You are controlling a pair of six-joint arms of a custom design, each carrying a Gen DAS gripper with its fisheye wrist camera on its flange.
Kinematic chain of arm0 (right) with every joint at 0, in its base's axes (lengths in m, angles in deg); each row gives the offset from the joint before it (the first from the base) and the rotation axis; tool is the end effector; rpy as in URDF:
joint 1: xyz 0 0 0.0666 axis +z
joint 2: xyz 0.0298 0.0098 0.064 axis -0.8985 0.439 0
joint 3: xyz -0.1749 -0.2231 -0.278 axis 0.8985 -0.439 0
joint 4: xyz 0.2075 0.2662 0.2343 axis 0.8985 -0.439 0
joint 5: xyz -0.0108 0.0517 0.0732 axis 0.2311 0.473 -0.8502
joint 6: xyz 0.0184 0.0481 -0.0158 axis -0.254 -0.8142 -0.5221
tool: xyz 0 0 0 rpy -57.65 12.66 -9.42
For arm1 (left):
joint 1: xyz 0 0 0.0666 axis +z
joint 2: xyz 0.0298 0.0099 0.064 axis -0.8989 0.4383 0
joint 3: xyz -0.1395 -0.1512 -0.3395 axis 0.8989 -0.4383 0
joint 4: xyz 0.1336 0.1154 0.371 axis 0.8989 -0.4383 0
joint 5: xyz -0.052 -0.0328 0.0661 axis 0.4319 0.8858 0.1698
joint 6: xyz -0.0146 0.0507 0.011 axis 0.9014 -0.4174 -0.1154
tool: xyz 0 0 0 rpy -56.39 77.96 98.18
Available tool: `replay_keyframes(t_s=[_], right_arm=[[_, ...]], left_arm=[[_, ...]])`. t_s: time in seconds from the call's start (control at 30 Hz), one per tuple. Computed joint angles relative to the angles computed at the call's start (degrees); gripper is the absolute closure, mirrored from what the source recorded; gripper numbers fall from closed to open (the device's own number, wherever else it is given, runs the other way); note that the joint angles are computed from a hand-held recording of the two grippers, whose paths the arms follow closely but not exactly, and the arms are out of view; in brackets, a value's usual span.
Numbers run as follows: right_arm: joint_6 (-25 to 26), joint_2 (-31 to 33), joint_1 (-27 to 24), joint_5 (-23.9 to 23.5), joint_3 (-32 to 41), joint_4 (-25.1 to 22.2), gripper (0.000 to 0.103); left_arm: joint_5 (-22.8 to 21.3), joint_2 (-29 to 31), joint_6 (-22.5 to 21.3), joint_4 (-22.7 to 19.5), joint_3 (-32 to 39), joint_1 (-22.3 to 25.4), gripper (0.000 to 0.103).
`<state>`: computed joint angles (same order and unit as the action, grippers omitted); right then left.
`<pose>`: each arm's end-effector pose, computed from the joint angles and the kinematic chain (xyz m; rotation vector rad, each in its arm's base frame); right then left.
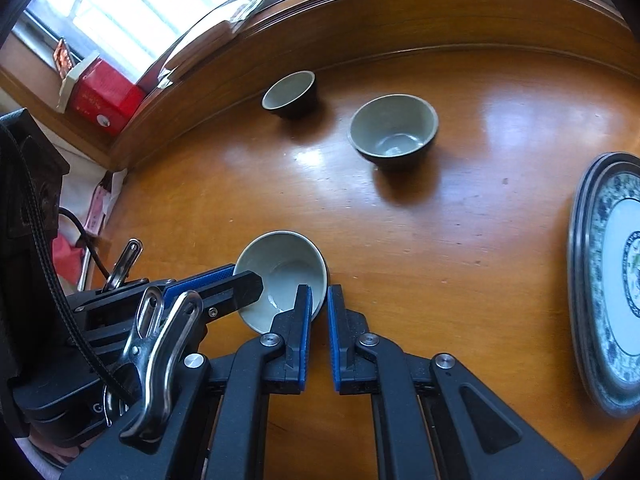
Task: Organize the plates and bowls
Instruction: 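Lift the cream bowl and carry it toward another cream bowl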
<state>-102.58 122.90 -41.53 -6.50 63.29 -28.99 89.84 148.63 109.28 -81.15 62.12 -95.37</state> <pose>0.3366 0.1477 0.2571 0.1266 2.6598 0.6517 0.3688 -0.2301 0.2823 0.3223 2.7985 -0.3823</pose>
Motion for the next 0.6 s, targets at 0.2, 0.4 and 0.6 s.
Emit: replay_keyframes(t_s=[0.2, 0.4, 0.6], right_arm=[[-1.06, 0.34, 0.02, -0.06, 0.38, -0.03, 0.093], [-1.40, -0.20, -0.68, -0.59, 0.09, 0.23, 0.088], [-2.14, -1.07, -1.55, -0.11, -0.05, 0.13, 0.084]], left_arm=[[0.25, 0.53, 0.31, 0.47, -0.08, -0.08, 0.090], [-2.11, 0.44, 0.73, 0.34, 0.26, -0.72, 0.088], [-3.69, -0.10, 0.55, 0.64, 0.45, -0.20, 0.079]])
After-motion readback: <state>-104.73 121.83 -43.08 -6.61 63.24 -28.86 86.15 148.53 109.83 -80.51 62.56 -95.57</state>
